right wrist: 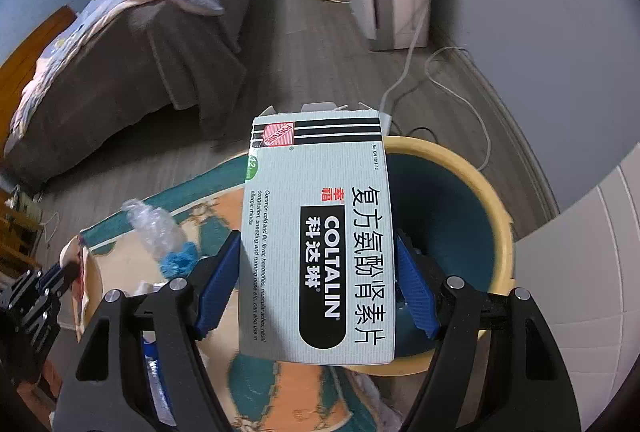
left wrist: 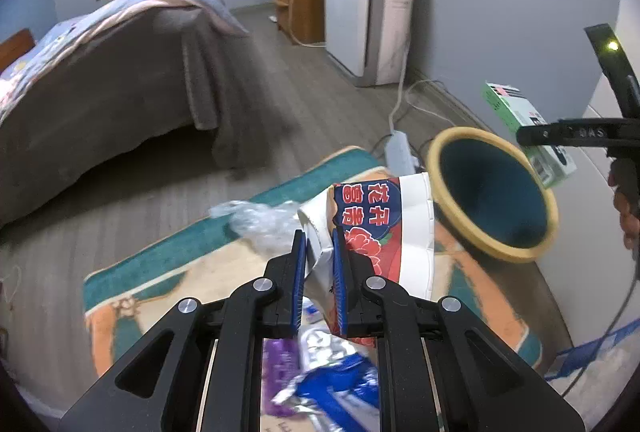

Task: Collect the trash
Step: 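Carry the box over the bin and open the right tool, then move the left tool over the bin and release the snack packet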

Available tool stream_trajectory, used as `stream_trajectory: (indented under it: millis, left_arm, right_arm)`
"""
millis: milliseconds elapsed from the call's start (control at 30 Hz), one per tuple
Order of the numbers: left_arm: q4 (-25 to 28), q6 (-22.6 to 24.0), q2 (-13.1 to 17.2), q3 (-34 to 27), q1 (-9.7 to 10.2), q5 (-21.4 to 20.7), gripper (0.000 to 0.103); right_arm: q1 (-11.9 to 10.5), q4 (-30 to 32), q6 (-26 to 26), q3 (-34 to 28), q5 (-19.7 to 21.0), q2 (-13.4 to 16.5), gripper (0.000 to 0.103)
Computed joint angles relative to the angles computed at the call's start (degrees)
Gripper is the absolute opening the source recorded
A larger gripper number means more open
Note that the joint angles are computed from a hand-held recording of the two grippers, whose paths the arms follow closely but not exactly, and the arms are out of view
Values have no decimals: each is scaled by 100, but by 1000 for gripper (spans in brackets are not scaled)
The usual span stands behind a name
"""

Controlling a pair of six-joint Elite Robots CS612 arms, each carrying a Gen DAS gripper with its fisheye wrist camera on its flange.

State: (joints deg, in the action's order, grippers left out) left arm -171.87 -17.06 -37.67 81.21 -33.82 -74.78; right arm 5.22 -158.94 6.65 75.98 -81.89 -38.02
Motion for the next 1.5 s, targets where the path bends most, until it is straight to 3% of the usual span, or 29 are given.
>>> stream_trajectory:
  millis: [367, 600, 833, 1000, 1033, 1100, 1133, 1200, 1267, 1367, 1500]
  left_arm:
    - [198, 291, 280, -534, -268, -603, 14]
    - [942, 508, 668, -1251, -417, -925, 14]
    - [1687, 528, 1041, -1984, -465, -739, 14]
    - [1606, 186, 1173, -2243, -438, -535, 17]
    - [1579, 144, 1175, -2256, -440, -499, 24]
    - [1516, 110, 1173, -2259, -442, -389, 47]
    - [1448, 110, 1162, -2232, -446, -312, 62]
    - [1298, 137, 1127, -2148, -450, -233, 66]
    - [1288, 130, 1090, -2092, -452, -153, 81]
    - [1020, 131, 974, -1860, -485, 80, 93]
    - [718, 53, 730, -1426, -468, 223, 95]
  right_arm:
    - [-221, 99, 326, 22, -394, 63, 72]
    - [-321, 444, 442, -35, -577, 151, 72]
    - [-396, 565, 600, -70, -459, 199, 72]
    - [-441, 251, 667, -30, -188, 201, 73]
    - [-440, 178, 656, -23, -159, 198, 74]
    - [-436, 65, 664, -22, -104, 204, 89]
    - [-434, 7, 675, -17, -116, 207, 90]
    - [-426, -22, 662, -10, -175, 203, 91]
    - [-428, 10, 659, -12, -196, 199, 93]
    - [-423, 50, 656, -9, -235, 183, 97]
    - [-404, 70, 591, 1, -171, 144, 97]
